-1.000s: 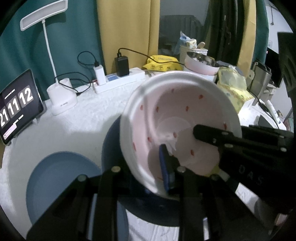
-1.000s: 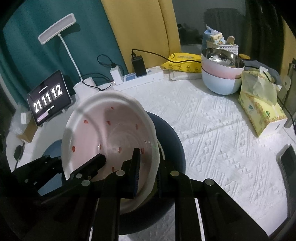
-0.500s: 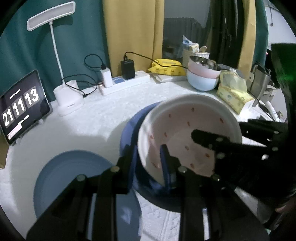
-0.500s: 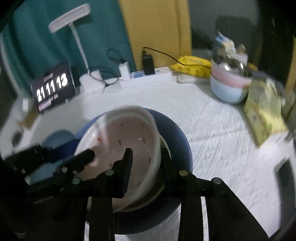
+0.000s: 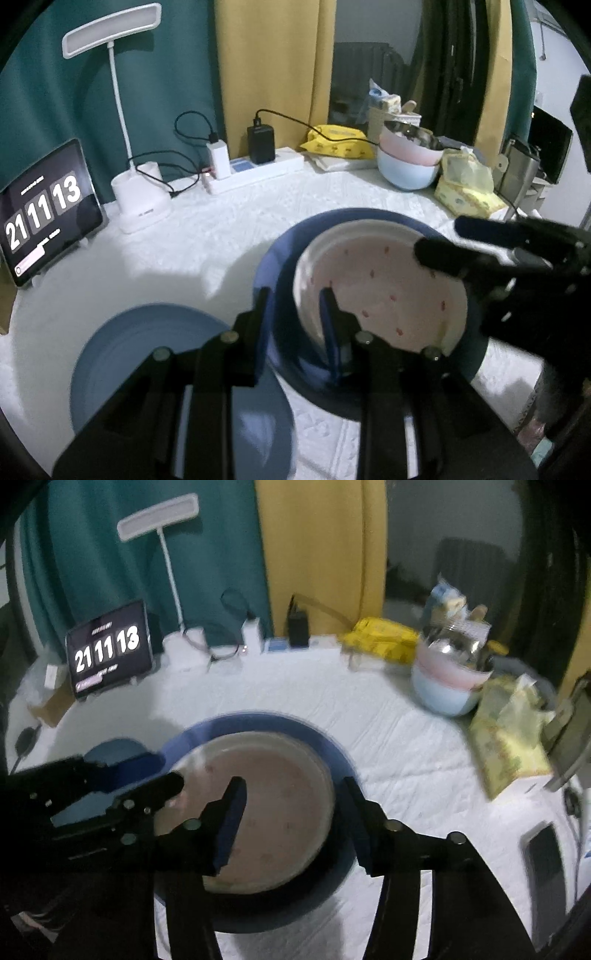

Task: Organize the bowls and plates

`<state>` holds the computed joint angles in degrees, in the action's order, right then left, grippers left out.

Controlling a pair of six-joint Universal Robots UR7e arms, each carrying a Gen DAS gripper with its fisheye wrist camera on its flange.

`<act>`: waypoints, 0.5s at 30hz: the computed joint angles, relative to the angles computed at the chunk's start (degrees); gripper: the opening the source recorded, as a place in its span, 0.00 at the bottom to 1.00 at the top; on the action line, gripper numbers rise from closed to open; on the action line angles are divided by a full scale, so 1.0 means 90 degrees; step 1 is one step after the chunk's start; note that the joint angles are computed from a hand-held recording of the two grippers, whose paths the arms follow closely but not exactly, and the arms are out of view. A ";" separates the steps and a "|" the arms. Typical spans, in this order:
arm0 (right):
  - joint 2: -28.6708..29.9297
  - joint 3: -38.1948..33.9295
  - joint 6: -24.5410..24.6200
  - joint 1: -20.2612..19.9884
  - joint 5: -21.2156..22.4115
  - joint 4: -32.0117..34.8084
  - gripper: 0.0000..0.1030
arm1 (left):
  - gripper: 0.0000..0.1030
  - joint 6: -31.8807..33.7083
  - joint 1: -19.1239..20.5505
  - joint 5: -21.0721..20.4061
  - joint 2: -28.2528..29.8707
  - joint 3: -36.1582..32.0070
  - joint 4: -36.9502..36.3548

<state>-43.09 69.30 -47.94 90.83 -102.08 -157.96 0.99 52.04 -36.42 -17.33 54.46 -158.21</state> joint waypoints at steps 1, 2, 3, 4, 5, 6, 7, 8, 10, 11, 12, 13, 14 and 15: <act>-0.0020 -0.0020 0.0008 0.0001 0.0030 0.0003 0.54 | 0.26 -0.0014 -0.0001 -0.0020 -0.0011 0.0010 -0.0002; -0.0027 -0.0056 0.0006 0.0006 0.0011 0.0018 0.54 | 0.26 0.0003 -0.0009 -0.0016 -0.0027 0.0044 -0.0060; -0.0022 -0.0075 -0.0014 0.0006 -0.0016 -0.0013 0.54 | 0.26 0.0032 -0.0019 -0.0002 -0.0046 0.0082 -0.0132; -0.0004 -0.0102 -0.0032 0.0005 -0.0067 -0.0062 0.54 | 0.26 0.0049 -0.0029 0.0007 -0.0085 0.0137 -0.0216; 0.0013 -0.0132 -0.0029 0.0000 -0.0123 -0.0057 0.54 | 0.26 0.0052 -0.0031 -0.0011 -0.0123 0.0187 -0.0274; 0.0035 -0.0187 0.0006 -0.0005 -0.0201 -0.0003 0.54 | 0.26 0.0040 -0.0036 -0.0014 -0.0166 0.0242 -0.0322; 0.0046 -0.0224 0.0057 -0.0014 -0.0250 0.0039 0.54 | 0.26 0.0032 -0.0040 0.0003 -0.0210 0.0290 -0.0380; 0.0038 -0.0231 0.0101 -0.0028 -0.0266 0.0062 0.54 | 0.26 0.0029 -0.0043 0.0026 -0.0244 0.0327 -0.0431; 0.0015 -0.0249 0.0210 -0.0062 -0.0259 0.0117 0.54 | 0.26 -0.0015 -0.0039 0.0081 -0.0309 0.0386 -0.0492; -0.0005 -0.0226 0.0259 -0.0077 -0.0243 0.0099 0.54 | 0.26 -0.0058 -0.0034 0.0107 -0.0342 0.0410 -0.0481; -0.0032 -0.0202 0.0325 -0.0098 -0.0216 0.0063 0.54 | 0.27 -0.0084 -0.0031 0.0129 -0.0363 0.0426 -0.0486; -0.0054 -0.0155 0.0383 -0.0108 -0.0242 -0.0053 0.54 | 0.27 -0.0096 -0.0030 0.0154 -0.0393 0.0464 -0.0533; -0.0066 -0.0115 0.0432 -0.0111 -0.0302 -0.0204 0.54 | 0.27 -0.0106 -0.0025 0.0167 -0.0420 0.0495 -0.0561; -0.0086 -0.0074 0.0478 -0.0127 -0.0338 -0.0371 0.54 | 0.27 -0.0124 -0.0018 0.0177 -0.0445 0.0519 -0.0571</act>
